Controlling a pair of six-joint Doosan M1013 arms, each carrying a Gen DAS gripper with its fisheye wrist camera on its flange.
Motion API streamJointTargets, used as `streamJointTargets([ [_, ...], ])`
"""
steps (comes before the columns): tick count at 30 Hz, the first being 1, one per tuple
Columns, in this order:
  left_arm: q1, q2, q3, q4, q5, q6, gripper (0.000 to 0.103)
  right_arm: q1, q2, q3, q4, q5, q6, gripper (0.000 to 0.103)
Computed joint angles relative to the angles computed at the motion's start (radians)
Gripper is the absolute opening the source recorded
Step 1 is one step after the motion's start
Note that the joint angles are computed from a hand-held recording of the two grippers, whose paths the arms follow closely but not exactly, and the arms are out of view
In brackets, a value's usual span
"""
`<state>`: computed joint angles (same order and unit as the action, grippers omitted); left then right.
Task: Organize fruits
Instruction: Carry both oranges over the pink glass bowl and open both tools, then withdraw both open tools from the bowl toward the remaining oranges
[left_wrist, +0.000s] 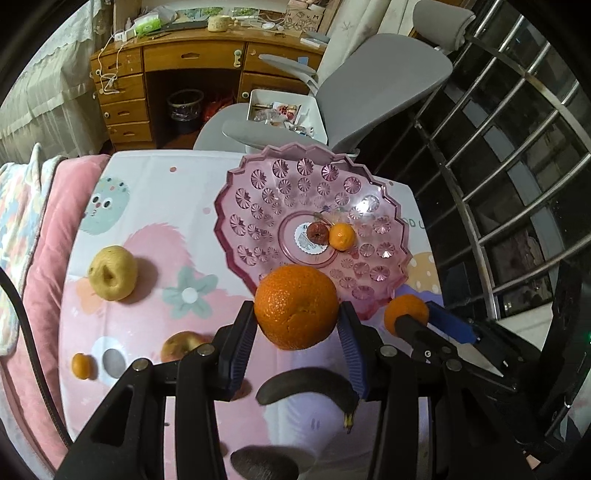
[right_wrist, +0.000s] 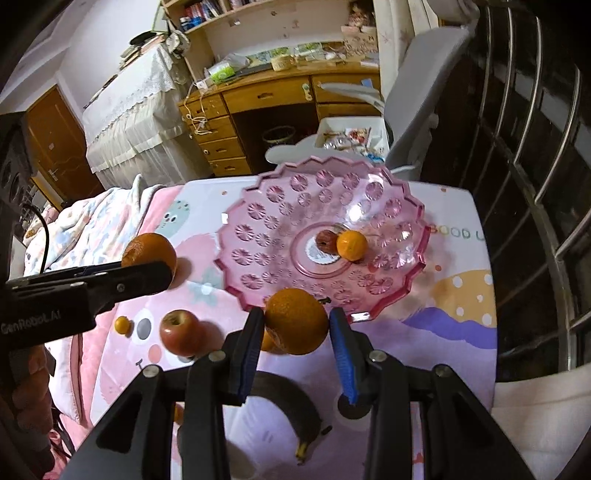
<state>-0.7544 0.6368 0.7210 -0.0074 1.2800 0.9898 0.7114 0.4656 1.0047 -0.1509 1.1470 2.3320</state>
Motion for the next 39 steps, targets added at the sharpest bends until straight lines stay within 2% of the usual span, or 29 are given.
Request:
streamJointTargets([
  [3,0.001,0.036,-0.04,-0.006,0.027,-0.016,0.043,-0.016,0.001,0.02,0.032,-0.011,-0.013,0.037],
  [12,0.005,0.089,-0.071,-0.035,0.02,-0.054,0.043,-0.046,0.004,0.065,0.078,-0.052,-0.027,0.037],
  [14,0.006,0.091,-0.067,-0.034,0.008,-0.061,0.048,-0.049,0.005,0.072,0.086,-0.068,-0.018,0.037],
  [15,0.006,0.089,-0.062,-0.032,-0.001,-0.064,0.055,-0.051,0.003,0.078,0.09,-0.083,-0.011,0.038],
  [18,0.007,0.082,-0.055,-0.022,-0.014,-0.07,0.057,-0.053,0.003,0.078,0.095,-0.093,0.003,0.038],
  [24,0.01,0.059,-0.022,-0.014,-0.018,-0.097,0.058,-0.054,0.0,0.079,0.117,-0.099,0.014,0.039],
  [32,0.011,0.0,0.072,-0.008,-0.032,-0.144,0.058,-0.047,-0.014,0.087,0.136,-0.104,0.032,0.039],
  [39,0.012,-0.091,0.215,-0.008,-0.109,-0.168,0.058,-0.024,-0.017,0.086,0.143,-0.089,0.079,0.039],
])
